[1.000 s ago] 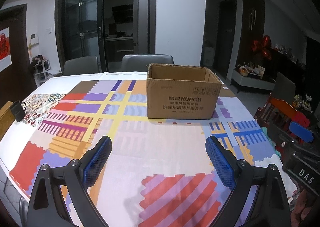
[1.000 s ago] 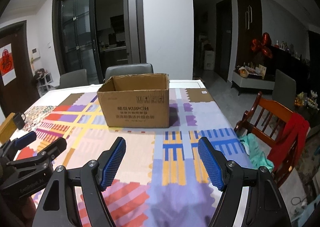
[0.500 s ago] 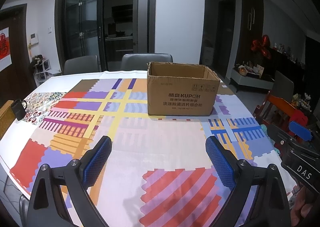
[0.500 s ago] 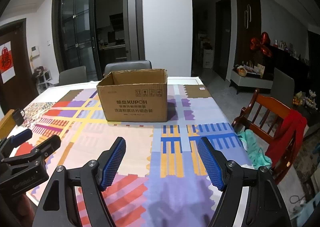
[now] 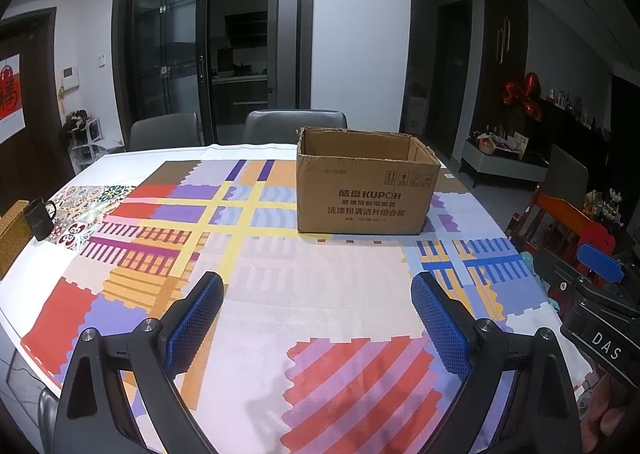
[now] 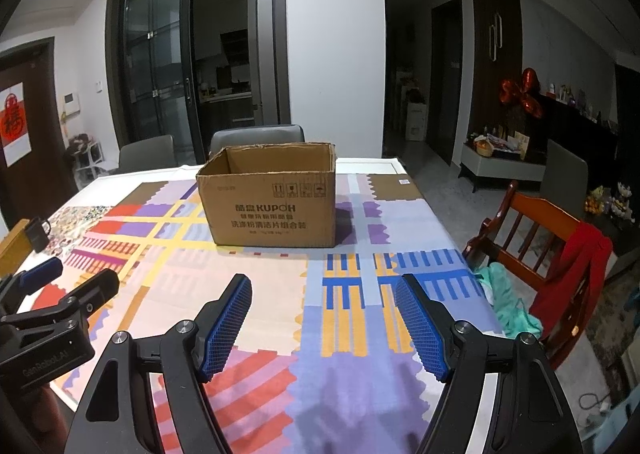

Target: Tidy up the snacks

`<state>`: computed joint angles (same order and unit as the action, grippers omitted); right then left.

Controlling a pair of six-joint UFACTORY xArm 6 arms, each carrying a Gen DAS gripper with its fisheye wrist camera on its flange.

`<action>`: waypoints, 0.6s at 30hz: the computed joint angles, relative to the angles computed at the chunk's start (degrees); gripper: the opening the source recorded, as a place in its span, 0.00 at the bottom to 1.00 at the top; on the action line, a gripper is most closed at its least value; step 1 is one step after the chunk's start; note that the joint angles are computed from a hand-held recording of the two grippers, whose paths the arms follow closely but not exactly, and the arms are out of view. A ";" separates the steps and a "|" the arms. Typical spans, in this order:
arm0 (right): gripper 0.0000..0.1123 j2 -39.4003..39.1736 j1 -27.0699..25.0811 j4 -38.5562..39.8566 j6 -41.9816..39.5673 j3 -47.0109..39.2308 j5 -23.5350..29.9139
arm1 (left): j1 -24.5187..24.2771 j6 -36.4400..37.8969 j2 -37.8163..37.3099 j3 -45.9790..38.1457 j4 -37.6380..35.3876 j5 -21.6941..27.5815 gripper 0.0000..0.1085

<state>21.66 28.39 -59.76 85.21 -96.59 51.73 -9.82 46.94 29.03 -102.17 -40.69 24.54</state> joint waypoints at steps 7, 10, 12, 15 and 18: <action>0.67 0.02 0.04 -0.07 0.12 0.00 -0.06 | 0.02 0.20 -0.15 0.17 -0.17 -0.02 0.88; 0.67 0.09 0.03 0.06 -0.07 -0.20 0.05 | 0.02 0.12 -0.02 0.07 -0.12 0.05 0.88; 0.67 0.12 0.05 0.03 -0.07 -0.23 0.11 | -0.02 0.13 0.01 0.07 -0.15 -0.08 0.89; 0.67 0.08 0.03 -0.06 0.04 -0.16 0.03 | 0.01 0.47 -0.14 0.23 -0.46 -0.13 0.88; 0.67 0.14 0.02 -0.12 -0.07 -0.40 0.16 | 0.13 0.21 -0.11 -0.17 -0.22 0.22 0.88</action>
